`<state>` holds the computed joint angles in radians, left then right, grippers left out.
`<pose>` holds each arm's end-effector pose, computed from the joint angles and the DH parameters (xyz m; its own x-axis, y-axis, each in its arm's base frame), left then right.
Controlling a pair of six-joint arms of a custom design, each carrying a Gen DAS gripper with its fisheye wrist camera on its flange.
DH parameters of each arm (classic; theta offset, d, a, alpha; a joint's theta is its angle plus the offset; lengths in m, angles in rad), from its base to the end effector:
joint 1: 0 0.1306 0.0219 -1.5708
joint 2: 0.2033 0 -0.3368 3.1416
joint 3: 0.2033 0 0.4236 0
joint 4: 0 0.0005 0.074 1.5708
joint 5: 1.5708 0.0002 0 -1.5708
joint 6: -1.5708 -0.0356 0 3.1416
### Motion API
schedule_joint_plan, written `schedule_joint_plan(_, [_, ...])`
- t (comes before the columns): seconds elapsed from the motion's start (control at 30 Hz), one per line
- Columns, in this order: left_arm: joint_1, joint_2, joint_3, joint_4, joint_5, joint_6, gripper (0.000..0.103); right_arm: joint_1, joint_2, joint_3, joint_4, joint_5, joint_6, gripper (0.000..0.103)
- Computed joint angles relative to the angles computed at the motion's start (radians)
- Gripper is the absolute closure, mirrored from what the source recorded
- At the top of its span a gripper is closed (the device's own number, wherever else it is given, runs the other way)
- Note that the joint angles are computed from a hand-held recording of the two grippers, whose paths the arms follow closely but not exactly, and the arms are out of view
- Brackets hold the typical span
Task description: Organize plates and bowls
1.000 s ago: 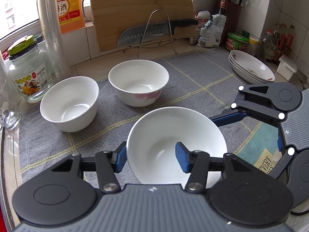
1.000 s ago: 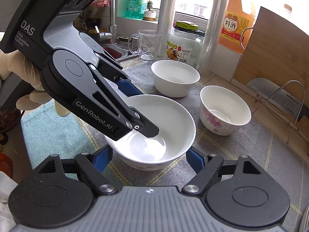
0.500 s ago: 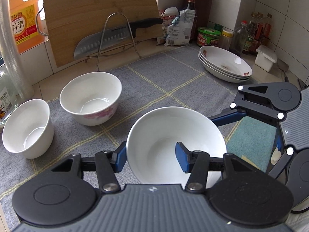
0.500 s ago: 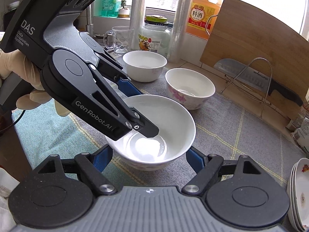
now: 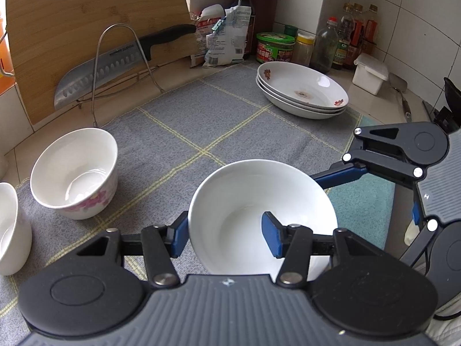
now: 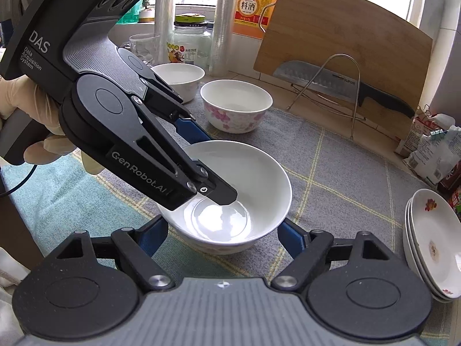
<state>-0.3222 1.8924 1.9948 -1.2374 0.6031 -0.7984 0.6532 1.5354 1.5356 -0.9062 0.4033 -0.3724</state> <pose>0.6152 -0.2272 0.3716 -0.2506 0.7055 -0.6629 0.9564 0.2866 -0.0565 0.4595 0.3334 0.3786 -0.7156 -0.1262 -0.6870 -0.1141 0.9914 -0.0633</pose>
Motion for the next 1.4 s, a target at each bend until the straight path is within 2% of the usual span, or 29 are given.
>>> schedule_joint_plan(0.5, [-0.027,0.012,0.006,-0.019,-0.005,-0.019,0.051,-0.009,-0.037,-0.049,-0.017,-0.002,-0.056,0.017])
schedule_joint_plan(0.87, [-0.03,0.008,-0.01,-0.005,-0.005,-0.011,0.051,-0.011,-0.036,-0.05,-0.021,-0.013,-0.081,0.017])
schedule_joint_plan(0.97, [-0.03,0.003,-0.018,-0.002,0.0,-0.018,0.046,-0.011,-0.036,-0.051,-0.023,-0.015,-0.088,0.017])
schedule_joint_plan(1.03, [-0.029,-0.007,-0.032,0.011,0.011,-0.02,0.026,-0.011,-0.04,-0.056,-0.016,-0.021,-0.087,0.016])
schedule_joint_plan(1.07, [-0.028,-0.018,-0.049,0.033,0.015,-0.014,0.02,-0.011,-0.042,-0.058,-0.014,-0.025,-0.089,0.015])
schedule_joint_plan(1.1, [-0.028,-0.034,-0.071,0.064,0.02,-0.003,0.011,-0.011,-0.044,-0.06,-0.009,-0.023,-0.09,0.011])
schedule_joint_plan(1.13, [-0.026,-0.044,-0.083,0.082,0.025,0.003,0.008,-0.009,-0.047,-0.064,-0.002,-0.014,-0.09,0.003])
schedule_joint_plan(1.17, [-0.025,-0.047,-0.086,0.088,0.028,0.007,0.007,-0.006,-0.056,-0.075,0.015,-0.003,-0.087,0.0])
schedule_joint_plan(1.27, [-0.02,-0.054,-0.091,0.098,0.032,0.026,0.006,-0.007,-0.066,-0.083,0.03,-0.004,-0.094,0.0])
schedule_joint_plan(1.4, [-0.008,-0.083,-0.129,0.15,0.033,0.062,0.005,-0.005,-0.065,-0.083,0.026,0.007,-0.1,0.0])
